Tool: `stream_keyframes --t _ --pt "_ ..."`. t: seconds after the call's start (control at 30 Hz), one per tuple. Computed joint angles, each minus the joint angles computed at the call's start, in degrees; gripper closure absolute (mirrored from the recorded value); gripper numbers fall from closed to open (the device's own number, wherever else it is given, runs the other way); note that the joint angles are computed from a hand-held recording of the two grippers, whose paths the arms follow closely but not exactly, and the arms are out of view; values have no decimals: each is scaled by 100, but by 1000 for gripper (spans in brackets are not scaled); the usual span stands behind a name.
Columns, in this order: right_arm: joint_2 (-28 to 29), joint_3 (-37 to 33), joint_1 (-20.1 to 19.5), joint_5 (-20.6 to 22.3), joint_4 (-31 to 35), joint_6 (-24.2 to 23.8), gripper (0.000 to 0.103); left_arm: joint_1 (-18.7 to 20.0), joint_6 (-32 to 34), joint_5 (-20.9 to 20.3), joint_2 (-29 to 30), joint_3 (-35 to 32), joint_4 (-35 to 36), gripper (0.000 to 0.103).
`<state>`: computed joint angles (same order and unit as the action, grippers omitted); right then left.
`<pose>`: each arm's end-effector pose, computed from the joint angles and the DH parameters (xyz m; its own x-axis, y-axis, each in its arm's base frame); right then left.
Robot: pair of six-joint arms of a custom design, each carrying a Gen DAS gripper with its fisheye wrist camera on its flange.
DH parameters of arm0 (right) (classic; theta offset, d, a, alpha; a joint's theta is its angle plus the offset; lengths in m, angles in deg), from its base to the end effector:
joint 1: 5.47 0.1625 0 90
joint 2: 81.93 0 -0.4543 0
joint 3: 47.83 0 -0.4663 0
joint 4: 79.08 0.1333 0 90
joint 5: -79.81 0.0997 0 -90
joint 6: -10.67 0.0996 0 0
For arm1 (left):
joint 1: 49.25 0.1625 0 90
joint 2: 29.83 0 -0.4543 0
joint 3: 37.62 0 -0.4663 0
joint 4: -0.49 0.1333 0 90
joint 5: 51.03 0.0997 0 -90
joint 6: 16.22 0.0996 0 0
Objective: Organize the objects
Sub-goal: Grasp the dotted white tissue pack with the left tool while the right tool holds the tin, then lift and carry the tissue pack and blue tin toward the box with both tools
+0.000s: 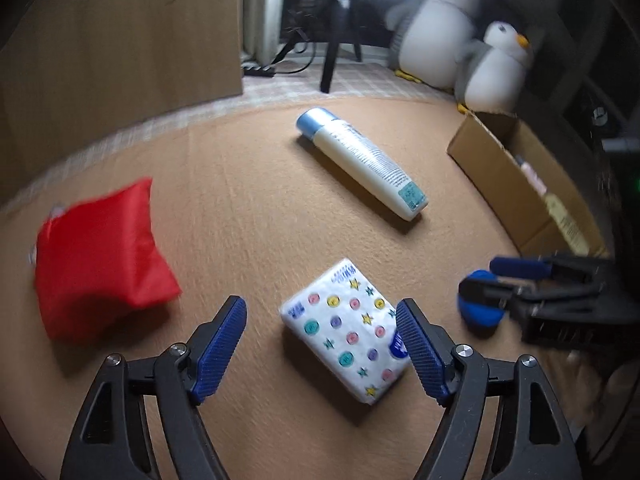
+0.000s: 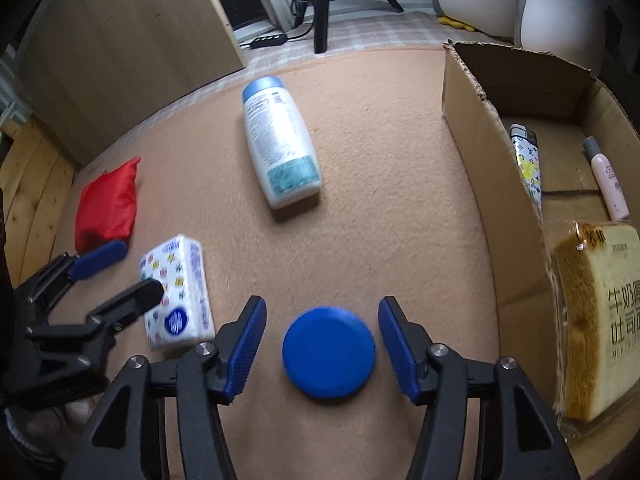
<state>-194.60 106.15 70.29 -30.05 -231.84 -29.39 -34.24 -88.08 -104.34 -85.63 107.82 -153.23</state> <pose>0.0221 -0.3174 0.2232 -0.8217 -0.3114 0.4774 -0.3918 0.9169 -0.0764 -0.2524 -0.2673 -0.0435 -0.8117 0.0408 -0.5827 0.3128 0.8728 -0.3746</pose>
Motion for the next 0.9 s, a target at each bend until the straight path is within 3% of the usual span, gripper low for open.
stream_keyframes --t 0.13,0.33,0.57,0.77,0.9 --pt "27 157 68 -224 -306 -329 48 129 -238 -238 114 -42 -135 22" --pt "-46 300 14 -288 -463 -605 48 291 -406 -264 272 -239 -2 22" --pt "-5 479 80 -488 -946 -980 48 471 -91 -359 577 -490 87 22" --pt "368 642 231 -751 -1787 -1422 48 420 60 -347 619 -443 -48 26" --pt "400 658 238 -748 -1887 -1515 48 385 55 -345 600 -399 -87 28"
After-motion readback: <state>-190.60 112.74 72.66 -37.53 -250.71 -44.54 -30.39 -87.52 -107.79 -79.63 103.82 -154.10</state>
